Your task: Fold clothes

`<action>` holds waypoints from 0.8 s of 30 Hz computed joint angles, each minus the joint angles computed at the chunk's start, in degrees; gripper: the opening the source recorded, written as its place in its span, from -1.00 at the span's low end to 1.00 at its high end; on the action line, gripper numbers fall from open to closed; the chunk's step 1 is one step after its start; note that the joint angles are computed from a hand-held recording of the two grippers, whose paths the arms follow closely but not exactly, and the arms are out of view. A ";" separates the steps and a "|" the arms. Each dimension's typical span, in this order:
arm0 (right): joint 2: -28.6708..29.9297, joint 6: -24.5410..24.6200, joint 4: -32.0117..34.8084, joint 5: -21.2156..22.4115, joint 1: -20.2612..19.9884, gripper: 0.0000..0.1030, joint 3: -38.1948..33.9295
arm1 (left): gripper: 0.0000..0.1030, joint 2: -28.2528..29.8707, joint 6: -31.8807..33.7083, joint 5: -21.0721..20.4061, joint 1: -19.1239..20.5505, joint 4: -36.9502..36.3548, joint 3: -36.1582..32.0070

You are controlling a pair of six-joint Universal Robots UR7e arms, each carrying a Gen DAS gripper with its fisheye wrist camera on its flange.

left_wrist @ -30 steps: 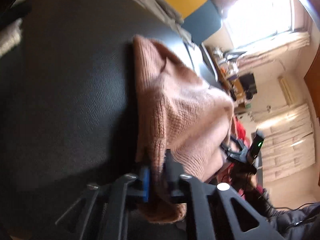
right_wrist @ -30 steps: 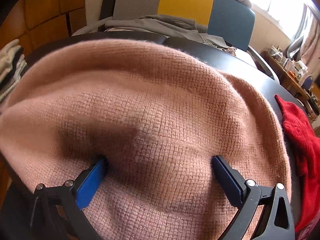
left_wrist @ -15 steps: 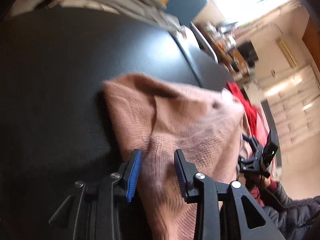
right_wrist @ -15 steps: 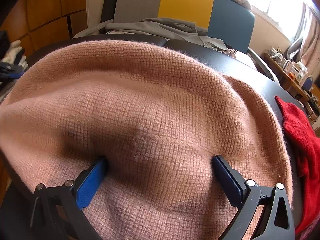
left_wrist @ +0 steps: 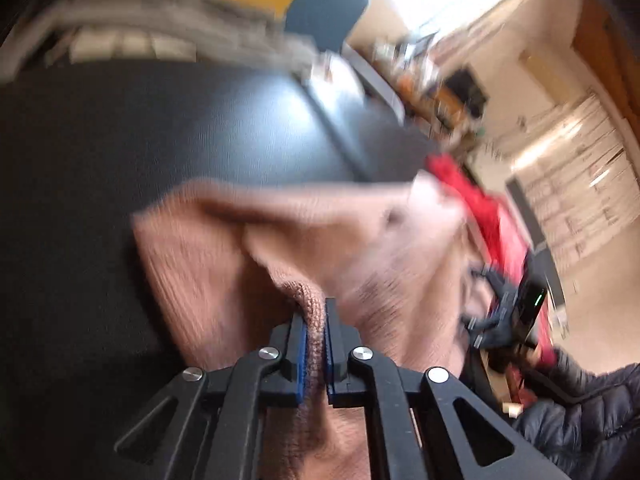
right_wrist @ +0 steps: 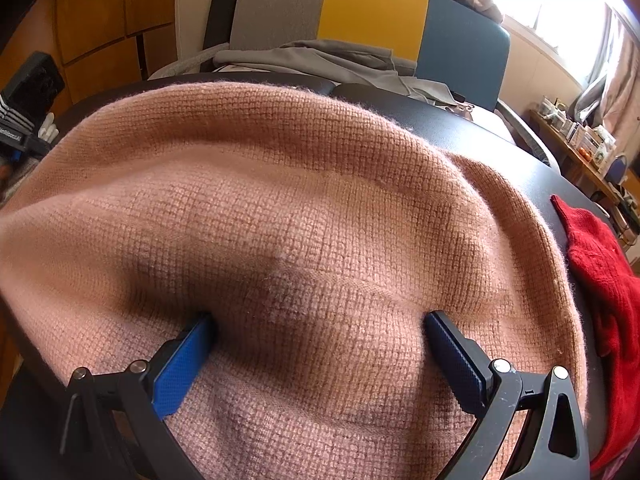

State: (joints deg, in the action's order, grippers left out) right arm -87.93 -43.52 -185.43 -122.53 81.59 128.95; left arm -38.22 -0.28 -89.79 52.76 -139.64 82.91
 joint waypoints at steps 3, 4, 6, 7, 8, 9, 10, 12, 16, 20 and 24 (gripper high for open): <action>-0.04 -0.05 0.05 0.10 -0.03 1.00 -0.01 | -0.91 -2.56 0.18 -1.92 -0.08 -13.92 4.78; -0.03 -0.12 -0.13 0.18 -0.08 1.00 0.05 | -0.90 -3.05 0.45 -2.19 -0.11 -17.66 5.97; 0.08 -0.26 -0.47 0.32 -0.16 1.00 0.09 | -0.91 -3.21 2.04 0.31 -0.22 -19.36 7.28; 0.08 -0.35 -0.62 0.43 -0.21 1.00 0.15 | -0.91 -3.06 3.08 2.18 -0.32 -19.11 7.60; 0.10 -0.45 -0.85 0.60 -0.30 1.00 0.22 | -0.91 -2.79 3.93 4.34 -0.44 -18.57 7.81; 0.14 -0.60 -1.16 0.76 -0.40 1.00 0.30 | -0.91 -1.75 3.18 8.64 -0.74 -15.62 7.11; 0.19 -0.81 -1.48 0.86 -0.47 1.00 0.39 | -0.89 -0.96 1.29 12.36 -0.96 -13.83 6.56; 0.13 -0.79 -1.45 1.06 -0.58 1.00 0.42 | -0.78 0.36 -3.21 14.87 -0.85 -15.24 5.88; 0.25 -0.96 -2.05 1.23 -0.68 1.00 0.61 | -0.60 1.53 -8.66 24.78 -3.01 -16.80 5.31; 0.17 -0.97 -1.75 1.39 -0.81 1.00 0.53 | -0.60 -0.04 -7.53 32.99 -7.52 -23.35 8.95; 0.23 -1.31 -2.02 2.03 -1.14 1.00 0.46 | -0.57 -2.23 -7.55 26.93 -10.57 -28.22 13.86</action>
State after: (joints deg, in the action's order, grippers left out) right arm -87.70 -44.83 -187.46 -120.50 80.45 129.41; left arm -40.44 -7.84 -62.86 42.19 -167.86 96.77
